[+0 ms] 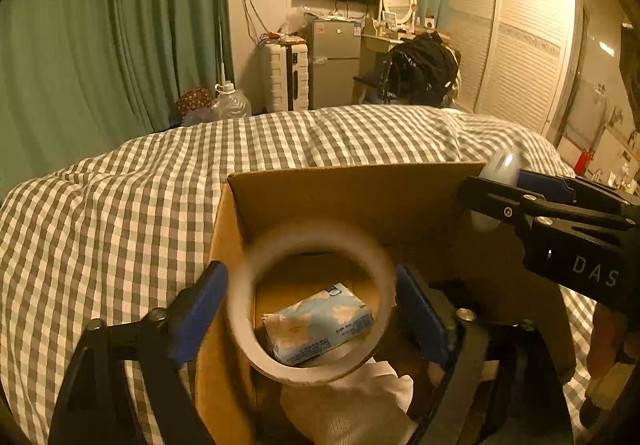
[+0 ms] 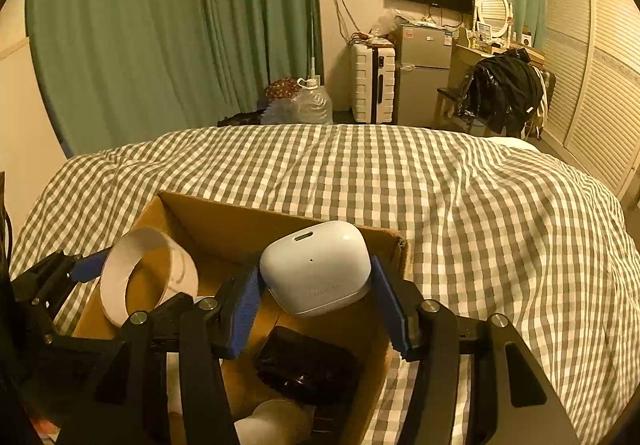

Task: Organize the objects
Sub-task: 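Carry the tape roll and white case into the box and release both, then withdraw both tools from the box toward the toothpaste and bear figurine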

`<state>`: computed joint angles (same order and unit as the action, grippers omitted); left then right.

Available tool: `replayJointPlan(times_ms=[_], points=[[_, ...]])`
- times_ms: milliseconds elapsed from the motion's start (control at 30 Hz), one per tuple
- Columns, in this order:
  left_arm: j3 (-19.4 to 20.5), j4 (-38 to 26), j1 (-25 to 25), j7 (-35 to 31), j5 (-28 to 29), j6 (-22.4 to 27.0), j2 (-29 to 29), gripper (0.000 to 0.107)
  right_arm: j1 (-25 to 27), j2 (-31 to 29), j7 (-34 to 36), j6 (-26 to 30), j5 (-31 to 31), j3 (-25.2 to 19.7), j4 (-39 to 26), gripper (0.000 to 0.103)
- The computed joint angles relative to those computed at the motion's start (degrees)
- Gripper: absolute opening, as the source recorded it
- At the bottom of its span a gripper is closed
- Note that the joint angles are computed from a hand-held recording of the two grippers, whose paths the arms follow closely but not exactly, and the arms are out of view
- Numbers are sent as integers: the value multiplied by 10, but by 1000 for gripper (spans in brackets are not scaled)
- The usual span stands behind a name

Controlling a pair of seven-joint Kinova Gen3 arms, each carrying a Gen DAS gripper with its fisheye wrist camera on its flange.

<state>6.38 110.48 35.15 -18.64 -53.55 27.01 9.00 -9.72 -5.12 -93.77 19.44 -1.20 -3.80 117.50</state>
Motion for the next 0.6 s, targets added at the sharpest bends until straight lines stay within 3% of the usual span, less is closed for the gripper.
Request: replayJointPlan(times_ms=[100,267,367,533,600], points=[[-7,12,-1,11,-3,-20,-12,93,-1,-10,7,-18,-10,8,10,70],[2,30,3,66,-36,9,-35,99,17,-42,-27,-34,6,-13,28,73],[26,53,-14,89,-45,14,-66,99,18,-68,-41,-30,11,-18,39,75],[86,90,-19,145,-66,83,-122,99,35,-138,-78,-6,28,-50,69,75],[109,100,-23,149,-53,108,-147,99,16,-171,-76,15,17,-40,83,75]])
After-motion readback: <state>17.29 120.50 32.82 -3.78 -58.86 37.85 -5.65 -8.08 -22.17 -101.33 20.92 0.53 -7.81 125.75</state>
